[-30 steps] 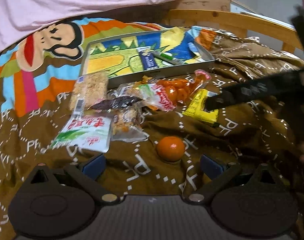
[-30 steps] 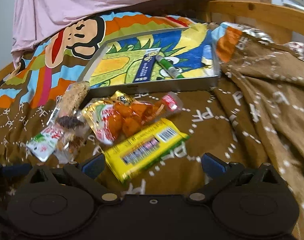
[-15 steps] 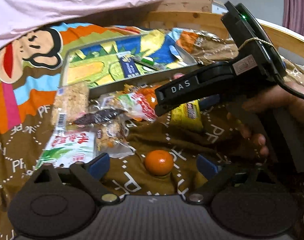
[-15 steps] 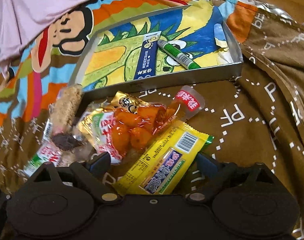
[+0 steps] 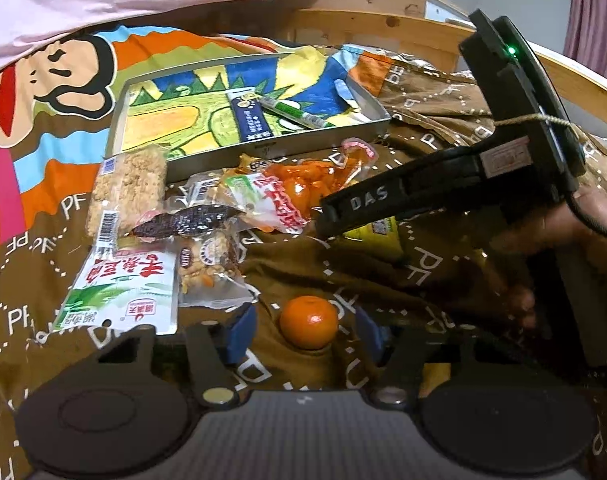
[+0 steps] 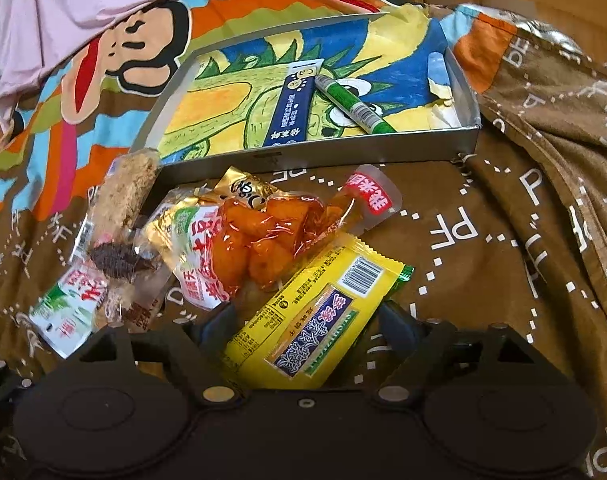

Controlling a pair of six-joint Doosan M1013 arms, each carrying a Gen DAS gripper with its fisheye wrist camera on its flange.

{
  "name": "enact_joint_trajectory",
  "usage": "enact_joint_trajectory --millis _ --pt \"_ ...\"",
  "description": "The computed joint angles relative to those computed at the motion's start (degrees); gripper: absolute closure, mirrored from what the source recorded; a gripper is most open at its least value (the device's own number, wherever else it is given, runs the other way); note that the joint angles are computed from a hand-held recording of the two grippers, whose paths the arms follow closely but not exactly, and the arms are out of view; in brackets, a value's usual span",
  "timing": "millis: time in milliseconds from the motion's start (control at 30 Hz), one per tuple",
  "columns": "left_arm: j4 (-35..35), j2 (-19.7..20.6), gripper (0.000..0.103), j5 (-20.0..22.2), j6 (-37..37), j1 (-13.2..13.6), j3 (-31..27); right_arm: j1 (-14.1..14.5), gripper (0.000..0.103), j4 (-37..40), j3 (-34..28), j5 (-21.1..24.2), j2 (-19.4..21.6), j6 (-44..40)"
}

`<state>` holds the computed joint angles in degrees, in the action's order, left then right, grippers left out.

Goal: Organize snacks
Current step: 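Grasp the orange tangerine with the left tool while the right tool grasps the yellow snack bar, then carry the tangerine and the yellow snack bar over the dinosaur tray with both tools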

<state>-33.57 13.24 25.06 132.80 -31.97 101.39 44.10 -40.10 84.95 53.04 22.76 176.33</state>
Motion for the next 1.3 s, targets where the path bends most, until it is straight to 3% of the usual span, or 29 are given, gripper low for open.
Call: enact_joint_trajectory --millis 167,567,833,1000,1167,1300 --pt "4.0 0.7 0.062 1.6 -4.3 -0.3 -0.9 0.3 0.03 0.2 1.7 -1.8 -1.3 -1.1" --pt "5.0 1.0 0.066 4.7 -12.7 0.4 -1.9 1.9 0.035 4.7 6.6 -7.5 -5.9 -16.1" --pt "9.1 0.9 0.066 3.4 -16.6 -0.6 -1.7 3.3 0.029 -0.9 6.4 -5.0 -5.2 -6.3" --pt "10.6 1.0 0.066 3.5 -17.7 -0.8 -1.8 5.2 0.029 -4.7 4.3 1.0 -2.7 -4.8" --pt "11.3 1.0 0.066 3.3 -18.9 -1.0 -1.7 6.0 0.042 -7.3 5.0 1.4 -2.6 -3.3" --pt "12.1 0.8 0.067 3.5 -20.6 -1.0 -1.7 6.0 0.044 -7.9 5.8 0.4 -3.2 -2.4"
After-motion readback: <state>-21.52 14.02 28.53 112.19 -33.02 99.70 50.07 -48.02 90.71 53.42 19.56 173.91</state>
